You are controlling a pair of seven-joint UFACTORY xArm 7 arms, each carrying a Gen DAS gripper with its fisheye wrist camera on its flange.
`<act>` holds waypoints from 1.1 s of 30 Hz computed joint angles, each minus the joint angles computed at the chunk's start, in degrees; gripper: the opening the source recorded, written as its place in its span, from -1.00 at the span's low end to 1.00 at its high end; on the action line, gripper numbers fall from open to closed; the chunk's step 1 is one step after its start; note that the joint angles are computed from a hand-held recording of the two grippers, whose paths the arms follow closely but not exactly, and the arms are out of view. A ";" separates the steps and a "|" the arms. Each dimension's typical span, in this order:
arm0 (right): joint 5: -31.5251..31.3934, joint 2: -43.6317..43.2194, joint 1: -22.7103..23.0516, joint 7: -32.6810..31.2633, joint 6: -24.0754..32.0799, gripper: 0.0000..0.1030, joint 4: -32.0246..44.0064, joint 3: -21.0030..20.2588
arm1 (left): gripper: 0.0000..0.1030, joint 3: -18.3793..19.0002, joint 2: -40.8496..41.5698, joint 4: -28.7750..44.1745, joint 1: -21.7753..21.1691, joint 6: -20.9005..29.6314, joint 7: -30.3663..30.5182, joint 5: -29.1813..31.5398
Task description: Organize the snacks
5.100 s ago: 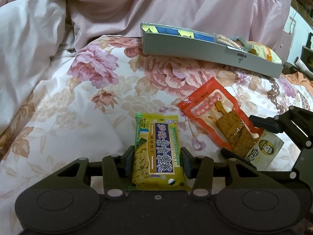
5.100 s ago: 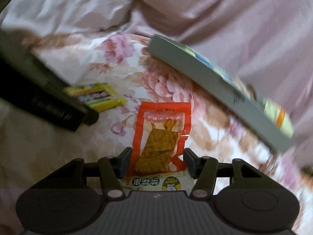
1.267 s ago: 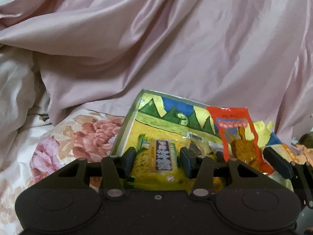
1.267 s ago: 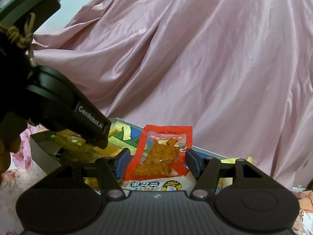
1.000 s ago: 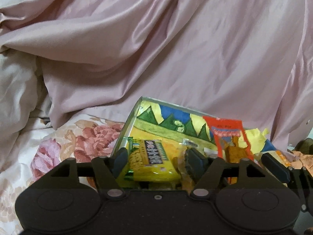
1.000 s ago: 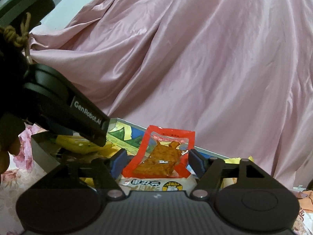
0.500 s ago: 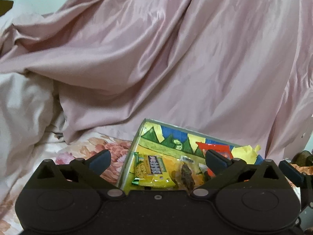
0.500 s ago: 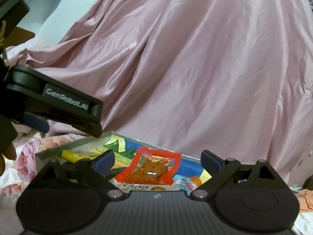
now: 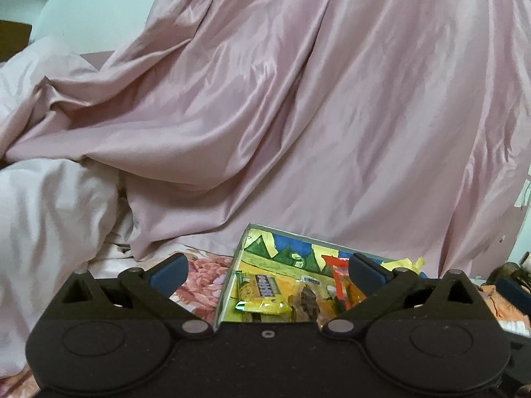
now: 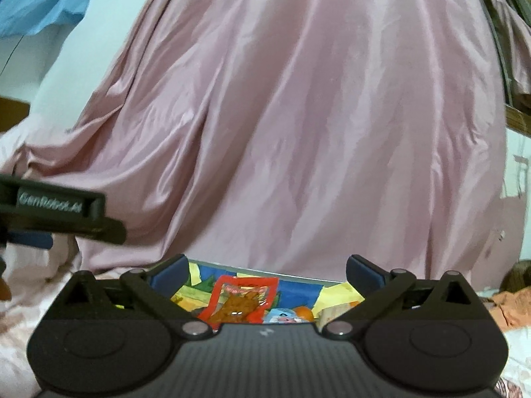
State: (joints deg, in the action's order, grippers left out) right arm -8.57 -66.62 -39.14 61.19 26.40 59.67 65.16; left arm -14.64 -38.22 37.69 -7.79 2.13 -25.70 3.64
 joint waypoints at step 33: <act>5.90 -11.83 11.03 -2.90 21.81 1.00 5.29 -4.19 | 0.98 4.43 -30.46 -14.88 -7.42 13.44 7.47 -2.07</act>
State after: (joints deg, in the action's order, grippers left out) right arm -2.67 -78.45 -28.11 58.29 48.21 64.96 60.97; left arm -10.21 -68.68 22.81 -15.21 15.58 -18.23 1.57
